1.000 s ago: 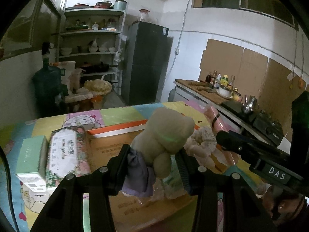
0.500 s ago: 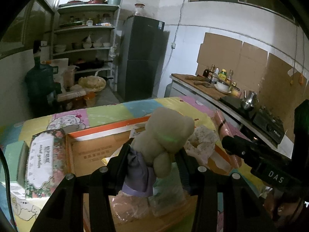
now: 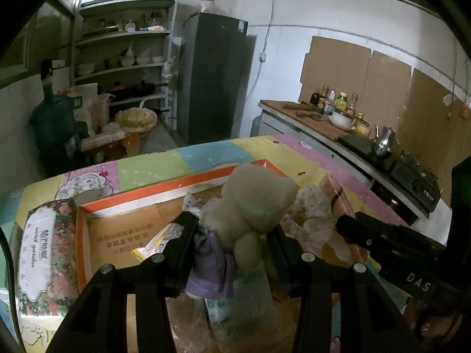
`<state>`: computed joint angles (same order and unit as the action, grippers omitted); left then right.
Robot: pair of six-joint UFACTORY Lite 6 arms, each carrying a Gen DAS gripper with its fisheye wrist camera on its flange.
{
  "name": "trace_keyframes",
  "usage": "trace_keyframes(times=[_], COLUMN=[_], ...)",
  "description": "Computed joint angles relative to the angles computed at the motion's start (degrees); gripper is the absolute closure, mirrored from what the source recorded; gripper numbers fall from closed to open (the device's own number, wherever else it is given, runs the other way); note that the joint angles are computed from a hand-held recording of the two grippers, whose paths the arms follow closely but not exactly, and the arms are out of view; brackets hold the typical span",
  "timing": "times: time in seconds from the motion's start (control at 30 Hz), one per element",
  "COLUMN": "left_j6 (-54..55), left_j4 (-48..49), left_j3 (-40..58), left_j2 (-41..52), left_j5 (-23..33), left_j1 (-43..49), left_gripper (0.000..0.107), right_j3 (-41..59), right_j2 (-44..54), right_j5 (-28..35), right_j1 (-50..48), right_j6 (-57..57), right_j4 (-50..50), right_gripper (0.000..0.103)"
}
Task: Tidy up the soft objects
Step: 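Lower the teddy bear and pink packet into the box lid and open both tools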
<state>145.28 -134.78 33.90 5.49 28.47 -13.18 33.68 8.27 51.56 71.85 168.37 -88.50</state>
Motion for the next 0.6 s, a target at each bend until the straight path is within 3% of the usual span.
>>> trace_keyframes(times=[0.2,0.6], left_j6=[6.0,6.2], left_j4=[-6.8,-6.4], left_j3=[1.5,5.7], left_j2=[3.0,9.7], left_j5=[-1.1,-1.9], left_j1=[-2.5,-2.8], left_gripper=[0.059,0.06], right_j3=[0.3,1.4], right_j2=[1.5,5.2], right_j5=[-2.8,-6.8], right_j1=[-3.1,-7.2], right_j6=[0.5,3.2], right_j4=[-3.8,-9.9], right_gripper=[0.064,0.064])
